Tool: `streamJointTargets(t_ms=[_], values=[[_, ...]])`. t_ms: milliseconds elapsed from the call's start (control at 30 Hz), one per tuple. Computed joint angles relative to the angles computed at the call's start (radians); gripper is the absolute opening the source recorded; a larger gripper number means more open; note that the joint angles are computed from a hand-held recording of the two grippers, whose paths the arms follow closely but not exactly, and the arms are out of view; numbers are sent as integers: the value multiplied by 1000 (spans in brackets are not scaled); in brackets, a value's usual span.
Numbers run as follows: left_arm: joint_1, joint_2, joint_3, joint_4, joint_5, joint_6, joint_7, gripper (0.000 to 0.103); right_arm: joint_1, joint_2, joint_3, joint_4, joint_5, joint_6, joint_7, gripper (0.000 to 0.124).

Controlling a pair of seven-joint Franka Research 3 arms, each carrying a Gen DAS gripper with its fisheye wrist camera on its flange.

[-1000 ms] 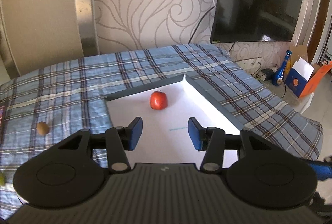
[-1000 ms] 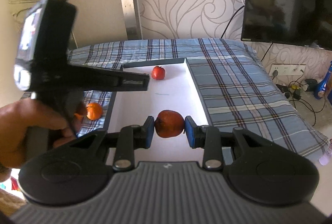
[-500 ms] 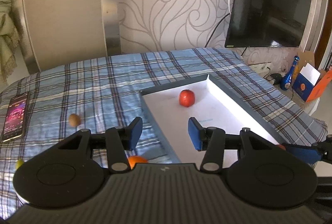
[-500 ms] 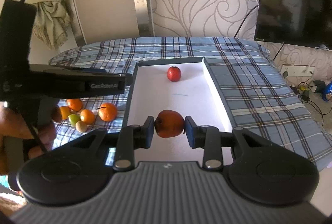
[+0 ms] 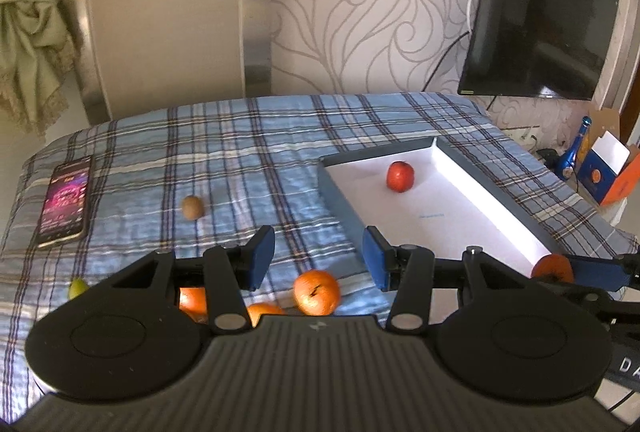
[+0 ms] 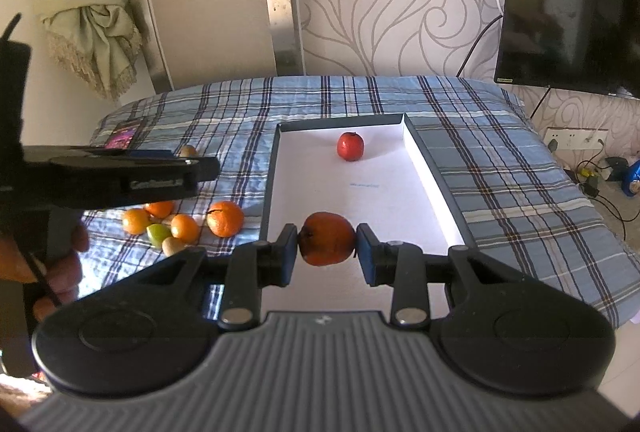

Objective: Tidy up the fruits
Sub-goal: 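Lower the small red fruit into the white box and open the right gripper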

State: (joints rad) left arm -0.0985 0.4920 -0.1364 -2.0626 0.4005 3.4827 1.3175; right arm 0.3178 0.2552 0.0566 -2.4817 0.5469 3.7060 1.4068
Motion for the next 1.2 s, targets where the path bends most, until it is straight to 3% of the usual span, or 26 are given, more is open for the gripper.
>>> streamJointTargets(t_ms=[200,633,1200], values=[[10,-28,18,-54,-12,17,-5,55,-3,3,7,3,-26,-8,8,35],[-53,-69,95,-133,-132,40,62,55,-20,24,12,25,-97,-27,45,35],[-116,-94,132,-191,-257,46,136,55,-19,110,-38,94,-35,-78,8,35]])
